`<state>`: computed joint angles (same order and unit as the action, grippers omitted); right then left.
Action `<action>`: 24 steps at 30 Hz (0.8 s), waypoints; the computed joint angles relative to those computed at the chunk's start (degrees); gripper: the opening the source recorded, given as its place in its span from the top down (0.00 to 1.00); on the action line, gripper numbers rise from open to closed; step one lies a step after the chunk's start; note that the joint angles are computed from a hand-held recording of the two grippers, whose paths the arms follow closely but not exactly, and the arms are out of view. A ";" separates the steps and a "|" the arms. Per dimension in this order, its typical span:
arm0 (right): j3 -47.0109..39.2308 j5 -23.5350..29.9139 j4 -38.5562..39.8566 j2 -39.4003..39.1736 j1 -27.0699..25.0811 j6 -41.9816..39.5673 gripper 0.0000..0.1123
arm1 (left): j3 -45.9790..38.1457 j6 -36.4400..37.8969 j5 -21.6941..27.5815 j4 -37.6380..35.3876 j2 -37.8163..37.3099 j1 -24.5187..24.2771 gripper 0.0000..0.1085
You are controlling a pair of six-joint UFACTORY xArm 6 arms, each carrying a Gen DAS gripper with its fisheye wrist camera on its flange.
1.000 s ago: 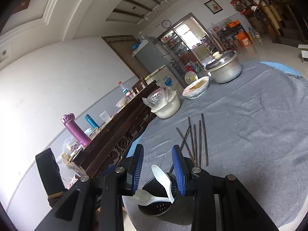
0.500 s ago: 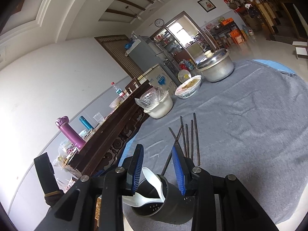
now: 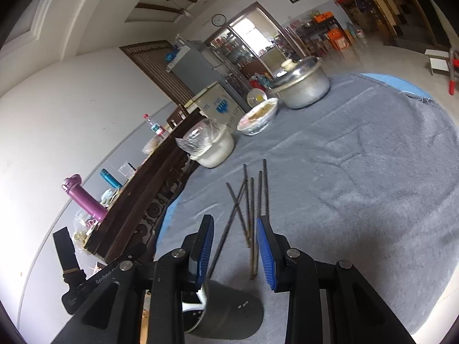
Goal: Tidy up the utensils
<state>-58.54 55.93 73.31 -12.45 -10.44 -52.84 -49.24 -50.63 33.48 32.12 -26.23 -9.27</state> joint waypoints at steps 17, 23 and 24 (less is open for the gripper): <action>-36.77 7.23 -20.25 30.31 8.98 14.90 0.68 | -16.75 32.39 -0.42 -24.82 22.37 3.27 0.32; -59.31 13.38 -26.19 46.03 12.27 22.25 0.58 | -25.22 42.05 1.82 -33.06 30.64 3.55 0.32; -65.03 15.13 -27.05 49.73 12.70 24.22 0.58 | -26.18 42.70 2.05 -33.57 31.55 3.47 0.32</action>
